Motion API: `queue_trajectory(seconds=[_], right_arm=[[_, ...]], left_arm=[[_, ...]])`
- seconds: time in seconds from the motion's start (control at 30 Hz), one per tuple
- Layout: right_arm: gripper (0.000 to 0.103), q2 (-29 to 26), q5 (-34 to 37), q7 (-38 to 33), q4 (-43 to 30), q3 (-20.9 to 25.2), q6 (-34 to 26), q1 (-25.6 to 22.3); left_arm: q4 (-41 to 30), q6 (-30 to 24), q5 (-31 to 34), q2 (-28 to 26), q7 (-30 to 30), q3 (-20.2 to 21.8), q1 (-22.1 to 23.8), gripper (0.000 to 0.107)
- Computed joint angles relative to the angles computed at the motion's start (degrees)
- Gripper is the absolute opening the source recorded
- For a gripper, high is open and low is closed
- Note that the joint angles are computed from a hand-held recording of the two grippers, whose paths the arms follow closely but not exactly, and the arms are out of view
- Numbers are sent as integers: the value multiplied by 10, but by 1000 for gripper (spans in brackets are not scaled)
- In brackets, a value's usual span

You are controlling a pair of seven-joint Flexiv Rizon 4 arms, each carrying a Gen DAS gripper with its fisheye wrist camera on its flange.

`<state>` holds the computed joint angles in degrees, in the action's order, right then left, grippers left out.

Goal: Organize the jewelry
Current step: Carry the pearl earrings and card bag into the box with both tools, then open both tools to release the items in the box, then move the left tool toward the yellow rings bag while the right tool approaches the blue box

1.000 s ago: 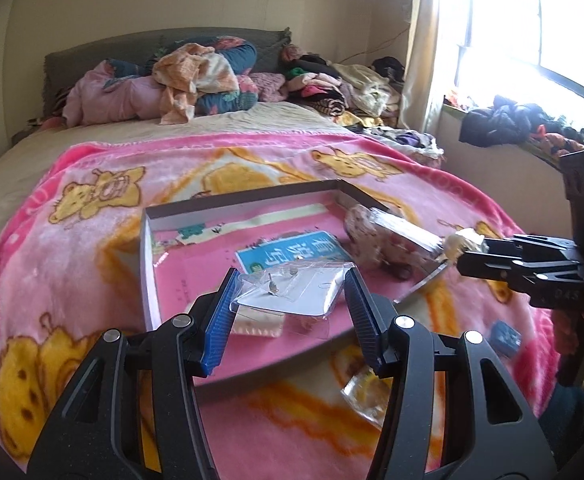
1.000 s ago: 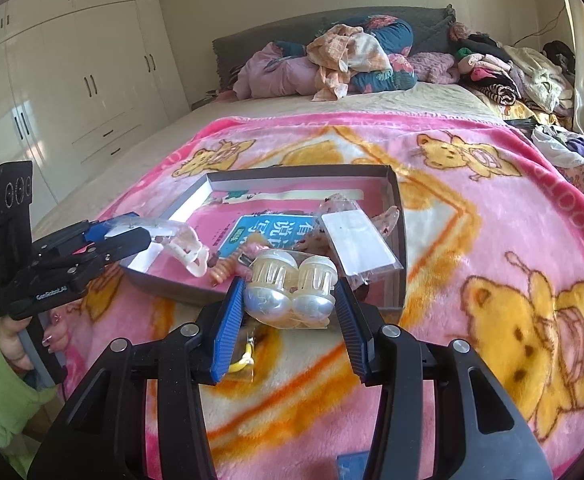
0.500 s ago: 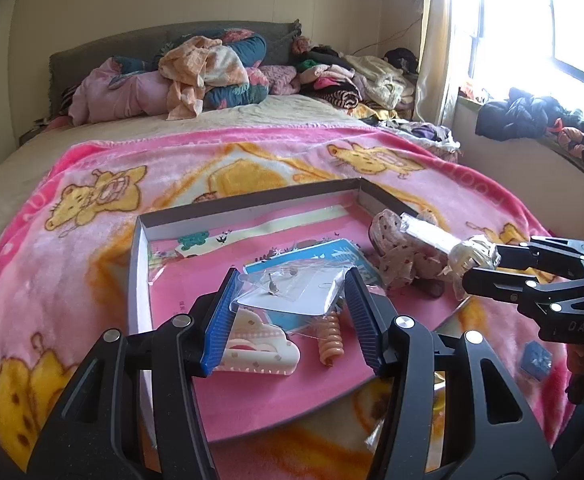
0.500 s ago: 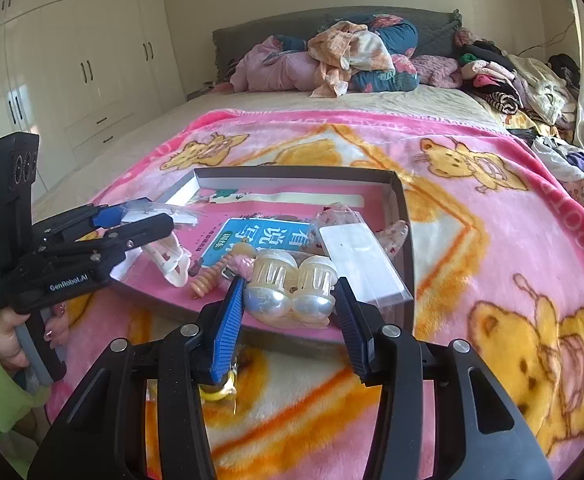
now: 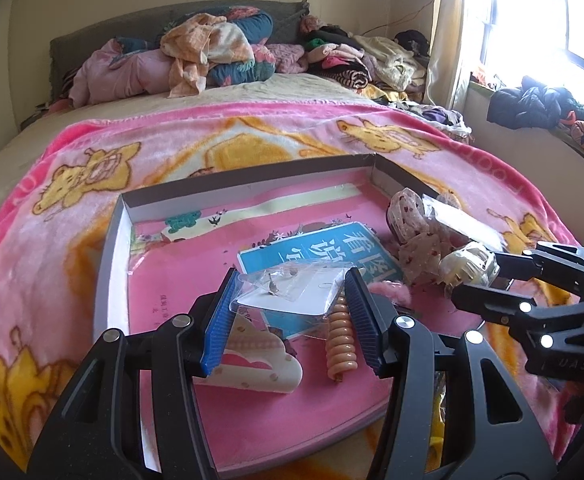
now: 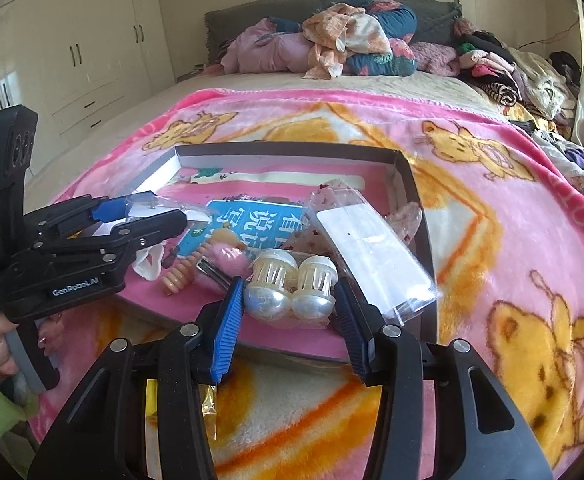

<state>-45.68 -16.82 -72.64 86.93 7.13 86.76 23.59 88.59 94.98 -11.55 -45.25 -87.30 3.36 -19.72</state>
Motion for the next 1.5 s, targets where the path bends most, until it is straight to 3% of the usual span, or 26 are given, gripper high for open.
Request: queue_trajectory(seconds=[0.1,0.27,0.4,0.5,0.63,0.9,1.13,1.5], right_arm=[[45,-2,2,1,-2,1,-2,-1],[56,-1,6,-4,4,9,8,-7],[57,5,8,-5,12,11,16,-7],[62,14,11,-4,24,12,30,-8],[67,29,14,0,44,11,50,-10],[75,74,13,24,104,-48,104,25],[78,115,22,35,168,-118,135,73],[79,156,60,28,238,-173,160,119]], left_arm=[[-5,-6,1,-2,0,2,-2,45],[-8,-10,2,-4,-5,9,-8,45],[-10,-11,4,-4,-9,12,-9,47],[-4,-5,6,-1,-12,13,-8,60],[10,8,4,8,-17,12,-8,69],[45,38,-3,34,-22,17,-20,84],[74,61,-8,53,-11,1,-21,88],[118,88,-14,82,13,-22,-29,91]])
